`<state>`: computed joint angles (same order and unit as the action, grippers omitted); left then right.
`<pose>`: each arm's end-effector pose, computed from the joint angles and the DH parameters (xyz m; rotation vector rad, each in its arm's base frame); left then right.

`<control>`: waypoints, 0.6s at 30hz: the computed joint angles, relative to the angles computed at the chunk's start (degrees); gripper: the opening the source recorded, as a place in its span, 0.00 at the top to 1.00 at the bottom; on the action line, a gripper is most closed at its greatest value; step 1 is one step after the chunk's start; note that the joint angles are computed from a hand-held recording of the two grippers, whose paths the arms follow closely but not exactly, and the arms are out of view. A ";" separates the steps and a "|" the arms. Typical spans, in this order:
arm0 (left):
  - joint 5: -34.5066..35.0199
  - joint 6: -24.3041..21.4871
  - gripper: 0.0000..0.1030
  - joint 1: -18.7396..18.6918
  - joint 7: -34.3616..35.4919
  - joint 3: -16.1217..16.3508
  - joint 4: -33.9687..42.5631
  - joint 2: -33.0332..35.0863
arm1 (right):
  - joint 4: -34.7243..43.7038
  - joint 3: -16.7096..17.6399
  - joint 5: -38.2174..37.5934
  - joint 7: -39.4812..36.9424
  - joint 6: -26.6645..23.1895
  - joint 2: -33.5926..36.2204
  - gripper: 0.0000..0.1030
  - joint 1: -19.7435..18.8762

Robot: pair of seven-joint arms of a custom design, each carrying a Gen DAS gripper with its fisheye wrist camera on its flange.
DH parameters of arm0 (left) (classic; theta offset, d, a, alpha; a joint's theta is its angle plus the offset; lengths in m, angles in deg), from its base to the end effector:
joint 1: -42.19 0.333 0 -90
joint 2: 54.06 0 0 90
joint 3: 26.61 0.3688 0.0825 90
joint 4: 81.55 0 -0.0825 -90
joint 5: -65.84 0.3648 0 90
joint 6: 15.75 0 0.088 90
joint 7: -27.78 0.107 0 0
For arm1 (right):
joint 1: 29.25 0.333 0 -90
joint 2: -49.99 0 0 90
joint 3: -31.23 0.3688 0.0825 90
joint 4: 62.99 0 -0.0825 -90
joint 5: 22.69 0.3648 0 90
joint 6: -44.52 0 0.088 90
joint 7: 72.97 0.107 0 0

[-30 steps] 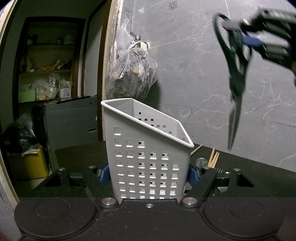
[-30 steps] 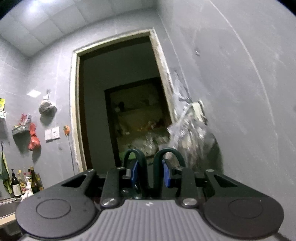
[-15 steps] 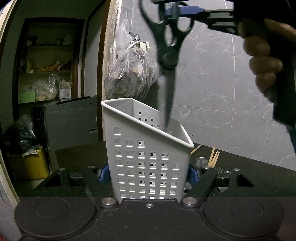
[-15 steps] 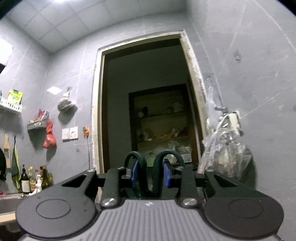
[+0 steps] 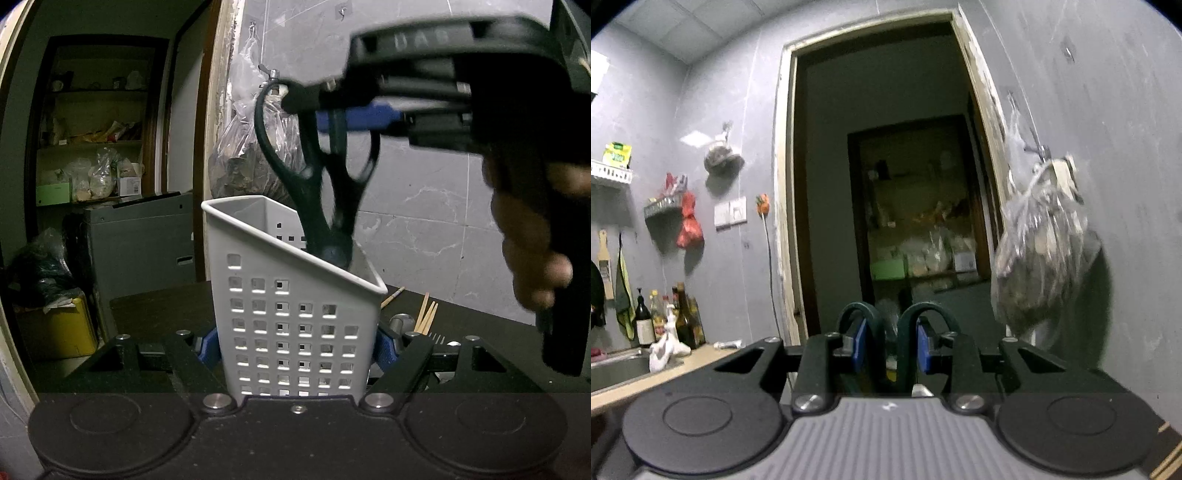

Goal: Organize utensils
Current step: 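Carry the scissors with the right tool into the basket held by the left tool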

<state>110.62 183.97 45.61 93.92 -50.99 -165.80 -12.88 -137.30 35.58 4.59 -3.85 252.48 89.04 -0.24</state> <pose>0.7129 -0.2404 0.4917 -1.0001 1.8459 -1.4712 0.6775 0.3463 0.5797 -1.2650 1.0028 -0.8682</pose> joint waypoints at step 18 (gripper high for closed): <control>0.47 0.03 0.24 0.26 -0.09 0.06 -0.23 -0.26 | -5.92 0.30 -0.68 3.04 -1.73 -1.74 0.69 -0.83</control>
<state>111.09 184.01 45.87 93.83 -50.93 -166.03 -13.14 -143.21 35.87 3.91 -0.81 250.75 87.30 -1.07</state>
